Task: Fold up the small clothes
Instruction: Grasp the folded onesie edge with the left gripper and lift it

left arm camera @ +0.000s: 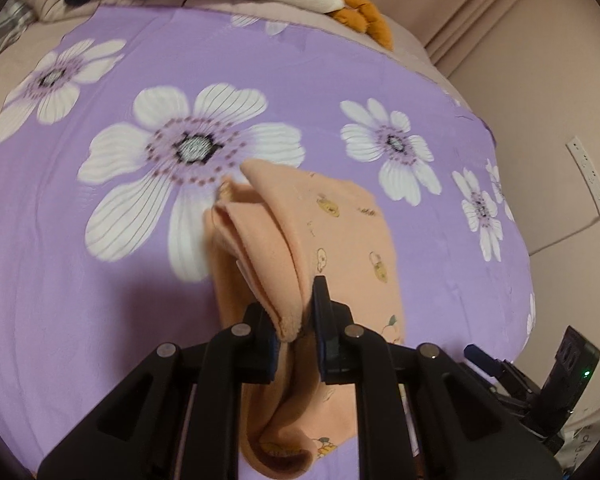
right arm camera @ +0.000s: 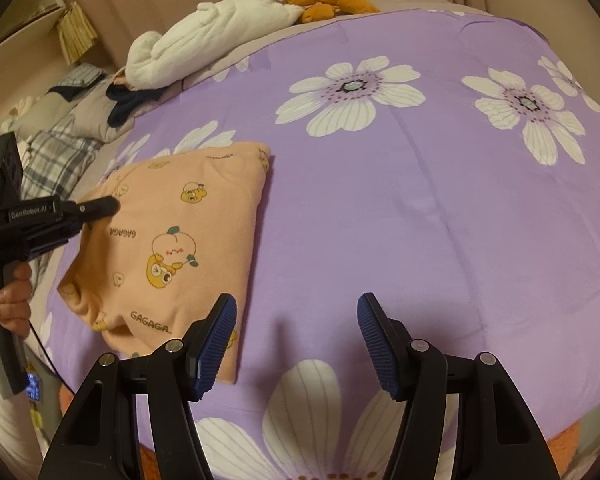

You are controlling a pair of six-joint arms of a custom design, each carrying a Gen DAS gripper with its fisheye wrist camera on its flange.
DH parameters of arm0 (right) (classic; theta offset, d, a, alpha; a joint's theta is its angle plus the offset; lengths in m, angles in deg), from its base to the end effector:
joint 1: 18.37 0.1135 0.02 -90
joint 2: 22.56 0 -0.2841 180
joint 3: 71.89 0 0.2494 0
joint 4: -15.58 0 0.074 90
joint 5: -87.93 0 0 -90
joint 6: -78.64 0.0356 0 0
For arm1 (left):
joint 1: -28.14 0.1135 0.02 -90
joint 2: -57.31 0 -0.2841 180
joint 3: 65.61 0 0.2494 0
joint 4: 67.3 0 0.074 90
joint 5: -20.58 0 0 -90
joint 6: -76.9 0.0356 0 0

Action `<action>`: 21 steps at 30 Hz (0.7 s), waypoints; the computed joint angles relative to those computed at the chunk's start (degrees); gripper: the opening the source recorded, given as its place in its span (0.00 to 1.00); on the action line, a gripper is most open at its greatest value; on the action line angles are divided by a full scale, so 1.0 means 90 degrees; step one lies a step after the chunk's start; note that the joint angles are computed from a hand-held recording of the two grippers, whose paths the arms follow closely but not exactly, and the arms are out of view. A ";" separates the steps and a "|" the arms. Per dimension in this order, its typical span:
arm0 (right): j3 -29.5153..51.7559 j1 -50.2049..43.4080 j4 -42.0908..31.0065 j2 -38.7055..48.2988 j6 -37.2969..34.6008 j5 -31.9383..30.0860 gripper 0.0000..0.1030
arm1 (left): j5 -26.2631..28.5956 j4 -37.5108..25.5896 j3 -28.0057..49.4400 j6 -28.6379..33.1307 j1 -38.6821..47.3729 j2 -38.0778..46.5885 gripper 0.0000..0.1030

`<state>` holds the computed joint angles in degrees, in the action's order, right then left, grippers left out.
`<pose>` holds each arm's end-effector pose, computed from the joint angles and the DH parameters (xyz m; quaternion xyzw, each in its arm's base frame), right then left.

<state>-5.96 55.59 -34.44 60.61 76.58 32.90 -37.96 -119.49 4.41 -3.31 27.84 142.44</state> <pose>0.0926 0.2484 0.2265 0.1726 0.9209 0.1394 0.3205 0.2768 -0.0200 0.2353 0.1361 0.9354 -0.2492 0.2108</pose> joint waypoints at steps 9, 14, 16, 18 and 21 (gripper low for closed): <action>0.0106 -0.0163 0.0230 0.0191 -0.0326 -0.0209 0.61 | -0.0533 0.0672 -0.0616 0.0007 0.0110 0.0201 0.20; 0.0065 -0.0206 0.0361 0.0233 -0.0324 -0.0339 0.61 | -0.0335 0.0409 -0.0693 0.0217 0.0281 0.0012 0.33; 0.0053 -0.0219 0.0423 0.0233 -0.0362 -0.0373 0.61 | -0.0197 0.0244 -0.0786 0.0401 0.0400 -0.0126 0.37; 0.0078 -0.0245 0.0472 0.0271 -0.0429 -0.0404 0.61 | -0.0111 0.0106 -0.0923 0.0614 0.0515 -0.0246 0.40; 0.0122 -0.0305 0.0587 0.0348 -0.0559 -0.0475 0.61 | -0.0034 -0.0070 -0.1157 0.0856 0.0699 -0.0320 0.42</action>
<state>-4.87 52.84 -29.15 63.74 71.55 28.62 -38.26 -120.11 -6.00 4.40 34.12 139.56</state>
